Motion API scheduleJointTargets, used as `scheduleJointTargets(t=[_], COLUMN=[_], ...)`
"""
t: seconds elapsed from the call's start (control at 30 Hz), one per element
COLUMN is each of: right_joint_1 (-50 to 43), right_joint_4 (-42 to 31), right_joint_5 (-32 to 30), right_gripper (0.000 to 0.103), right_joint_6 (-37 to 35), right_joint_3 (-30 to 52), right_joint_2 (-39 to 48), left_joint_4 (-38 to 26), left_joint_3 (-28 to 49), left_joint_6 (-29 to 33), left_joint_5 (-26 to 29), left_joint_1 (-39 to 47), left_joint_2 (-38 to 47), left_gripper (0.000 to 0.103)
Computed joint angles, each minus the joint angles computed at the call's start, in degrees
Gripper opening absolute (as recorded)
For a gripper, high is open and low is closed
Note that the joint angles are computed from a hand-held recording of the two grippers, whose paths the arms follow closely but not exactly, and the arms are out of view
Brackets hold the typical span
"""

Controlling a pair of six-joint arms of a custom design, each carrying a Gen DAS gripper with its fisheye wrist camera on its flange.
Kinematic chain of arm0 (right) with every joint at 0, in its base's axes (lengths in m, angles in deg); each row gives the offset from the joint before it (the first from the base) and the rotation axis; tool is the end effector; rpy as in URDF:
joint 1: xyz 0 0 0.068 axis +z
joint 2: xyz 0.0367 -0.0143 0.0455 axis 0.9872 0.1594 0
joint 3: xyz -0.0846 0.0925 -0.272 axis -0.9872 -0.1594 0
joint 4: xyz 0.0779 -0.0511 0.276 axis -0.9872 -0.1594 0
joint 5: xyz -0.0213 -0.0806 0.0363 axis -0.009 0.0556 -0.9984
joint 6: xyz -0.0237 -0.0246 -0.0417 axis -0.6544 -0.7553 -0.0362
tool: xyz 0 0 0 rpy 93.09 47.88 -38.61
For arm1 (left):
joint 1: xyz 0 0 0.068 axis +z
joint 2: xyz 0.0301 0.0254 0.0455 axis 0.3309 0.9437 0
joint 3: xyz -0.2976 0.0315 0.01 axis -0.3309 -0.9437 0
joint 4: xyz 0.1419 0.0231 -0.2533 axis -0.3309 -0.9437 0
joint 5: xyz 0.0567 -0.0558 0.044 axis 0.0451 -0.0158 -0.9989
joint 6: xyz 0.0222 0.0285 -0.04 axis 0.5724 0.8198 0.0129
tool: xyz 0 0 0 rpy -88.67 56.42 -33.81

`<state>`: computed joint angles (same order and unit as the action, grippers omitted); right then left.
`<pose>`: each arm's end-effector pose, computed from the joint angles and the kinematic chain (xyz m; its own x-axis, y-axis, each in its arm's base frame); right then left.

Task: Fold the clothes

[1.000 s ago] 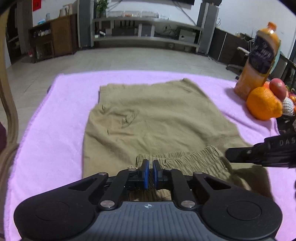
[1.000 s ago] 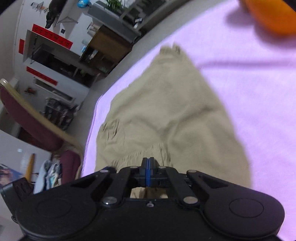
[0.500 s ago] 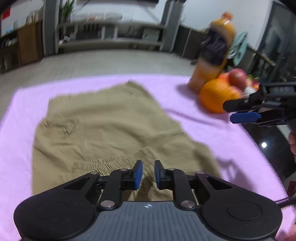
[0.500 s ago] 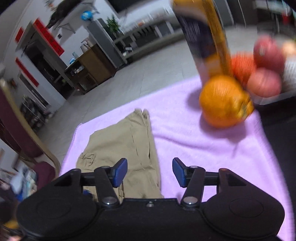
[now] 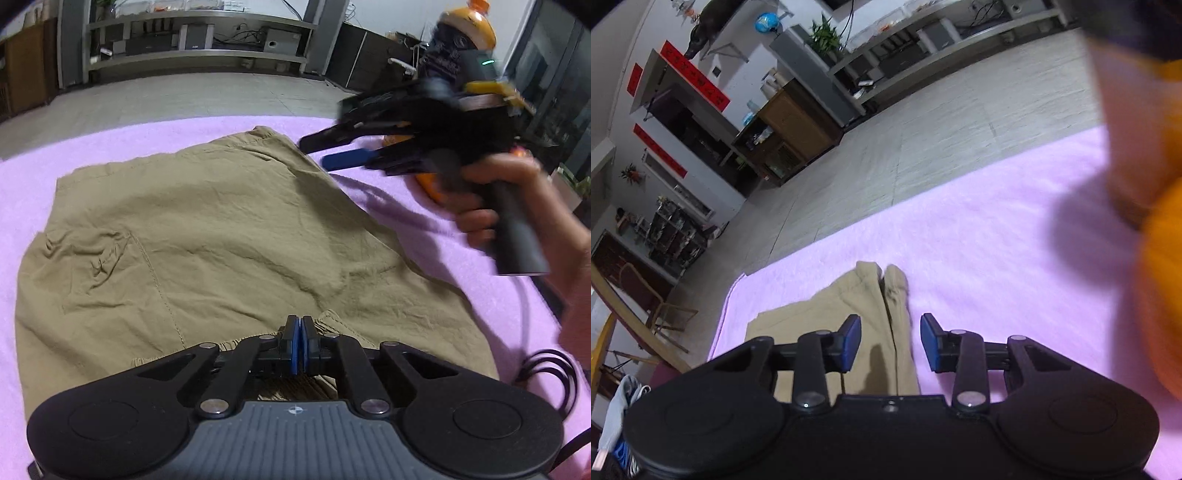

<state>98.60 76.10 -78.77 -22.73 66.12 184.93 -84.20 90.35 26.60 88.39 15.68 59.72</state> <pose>0.4067 0.1483 0.1118 -0.8531 0.0688 -0.5171 -0.2897 0.7619 0.5793 0.1871 -0.0205 0.1323 -0.7877 -0.0233 -0.6156 0.1551 0.9596 -0.2348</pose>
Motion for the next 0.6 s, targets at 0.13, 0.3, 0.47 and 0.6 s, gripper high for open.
scheduleJointTargets(t=[0.13, 0.3, 0.47, 0.6], right_joint_1=[1.63, 4.85, 9.11, 14.84], right_joint_4=[0.27, -3.06, -5.27, -13.05], right_joint_5=[1.42, 7.37, 12.91, 18.24], right_gripper=[0.031, 0.005, 0.004, 0.004], right_joint_6=[-0.86, -4.45, -10.59, -16.33], right_joint_3=[4.75, 5.28, -4.29, -9.09], right_joint_2=[4.62, 1.82, -16.83, -33.14], left_joint_4=[1.01, -1.96, -14.6, -37.65], left_joint_3=[-0.6, -0.29, 1.51, 6.5], left_joint_6=[0.32, -1.93, -8.9, -13.79], left_joint_5=[3.56, 2.47, 1.55, -4.35], left_joint_1=[2.54, 1.98, 1.01, -5.4], left_joint_2=[0.48, -2.12, -12.64, -34.41], left_gripper=[0.007, 0.008, 0.007, 0.007])
